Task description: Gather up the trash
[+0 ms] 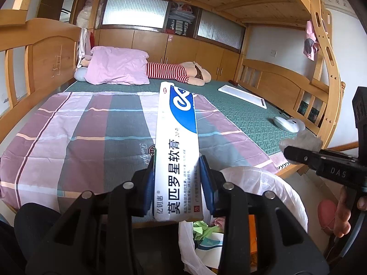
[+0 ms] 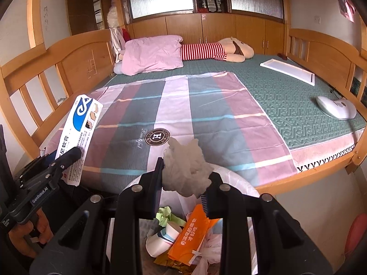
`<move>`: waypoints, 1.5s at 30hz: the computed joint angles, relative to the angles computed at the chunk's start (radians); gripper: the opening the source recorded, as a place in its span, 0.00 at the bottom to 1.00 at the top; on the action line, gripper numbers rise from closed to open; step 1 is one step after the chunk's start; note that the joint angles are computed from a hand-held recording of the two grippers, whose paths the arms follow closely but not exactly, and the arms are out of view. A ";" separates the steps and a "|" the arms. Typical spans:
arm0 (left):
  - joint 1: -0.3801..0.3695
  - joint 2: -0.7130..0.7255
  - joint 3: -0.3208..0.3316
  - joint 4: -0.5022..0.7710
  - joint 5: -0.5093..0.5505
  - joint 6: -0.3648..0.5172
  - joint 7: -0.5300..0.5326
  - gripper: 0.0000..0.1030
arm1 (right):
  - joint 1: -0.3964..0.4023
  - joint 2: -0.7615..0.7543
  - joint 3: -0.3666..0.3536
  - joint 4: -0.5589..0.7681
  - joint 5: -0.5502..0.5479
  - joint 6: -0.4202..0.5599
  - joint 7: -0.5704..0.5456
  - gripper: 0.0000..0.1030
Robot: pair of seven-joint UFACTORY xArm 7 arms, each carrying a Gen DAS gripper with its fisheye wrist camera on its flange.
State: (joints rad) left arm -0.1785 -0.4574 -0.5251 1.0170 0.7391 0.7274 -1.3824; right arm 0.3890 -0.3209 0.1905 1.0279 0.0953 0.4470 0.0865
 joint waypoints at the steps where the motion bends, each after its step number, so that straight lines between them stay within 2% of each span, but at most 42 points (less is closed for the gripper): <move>1: -0.002 0.002 0.001 0.001 -0.002 0.000 0.002 0.35 | 0.002 0.001 -0.001 -0.001 0.003 0.002 -0.001 0.28; 9: -0.017 0.026 0.010 0.008 -0.012 -0.010 0.022 0.35 | 0.005 0.032 0.004 -0.010 0.013 0.087 0.020 0.29; 10: -0.020 0.031 0.011 0.010 -0.013 -0.010 0.026 0.35 | 0.012 0.041 -0.003 -0.003 0.028 0.119 0.011 0.32; 12: -0.030 0.045 0.017 0.015 -0.018 -0.015 0.037 0.35 | 0.012 0.052 -0.006 0.001 0.038 0.159 0.008 0.45; 13: -0.034 0.050 0.019 0.018 -0.019 -0.015 0.039 0.36 | 0.004 0.051 -0.001 -0.002 0.028 0.165 0.022 0.57; 14: -0.040 0.057 0.022 0.019 -0.022 -0.017 0.043 0.36 | -0.002 0.047 0.002 -0.009 0.021 0.160 0.037 0.64; 17: -0.059 0.079 0.035 0.025 -0.033 -0.027 0.059 0.36 | -0.009 0.027 -0.012 -0.026 0.046 0.132 0.058 0.71; 19: -0.073 0.090 0.045 0.024 -0.040 -0.038 0.069 0.36 | -0.033 0.002 -0.007 -0.043 0.025 0.090 0.100 0.72; 22: -0.101 0.114 0.068 0.027 -0.062 -0.071 0.116 0.36 | -0.135 -0.063 0.058 -0.093 -0.136 -0.025 0.256 0.75; 24: -0.135 0.147 0.094 0.034 -0.101 -0.113 0.191 0.36 | -0.172 -0.110 0.069 -0.130 -0.184 -0.116 0.325 0.79; 27: -0.171 0.189 0.110 0.046 -0.140 -0.149 0.272 0.36 | -0.177 -0.148 0.047 -0.163 -0.179 -0.217 0.355 0.82; 29: -0.198 0.222 0.120 0.057 -0.161 -0.174 0.329 0.36 | -0.193 -0.161 0.050 -0.172 -0.186 -0.249 0.370 0.83; 33: -0.234 0.270 0.131 0.082 -0.172 -0.170 0.382 0.37 | -0.190 -0.172 0.038 -0.189 -0.178 -0.280 0.373 0.83; 35: -0.246 0.281 0.140 0.084 -0.172 -0.172 0.382 0.41 | -0.178 -0.171 0.030 -0.194 -0.167 -0.290 0.368 0.83; 37: -0.250 0.277 0.145 0.079 -0.161 -0.173 0.366 0.65 | -0.172 -0.173 0.028 -0.204 -0.160 -0.300 0.364 0.84; 39: -0.243 0.266 0.140 0.075 -0.122 -0.165 0.324 0.76 | -0.180 -0.175 0.037 -0.207 -0.163 -0.306 0.367 0.86; 42: -0.227 0.246 0.127 0.073 -0.067 -0.142 0.257 0.89 | -0.191 -0.176 0.050 -0.206 -0.170 -0.309 0.372 0.88; 45: -0.205 0.221 0.091 0.090 0.026 -0.029 0.158 0.94 | -0.205 -0.180 0.070 -0.204 -0.186 -0.302 0.378 0.91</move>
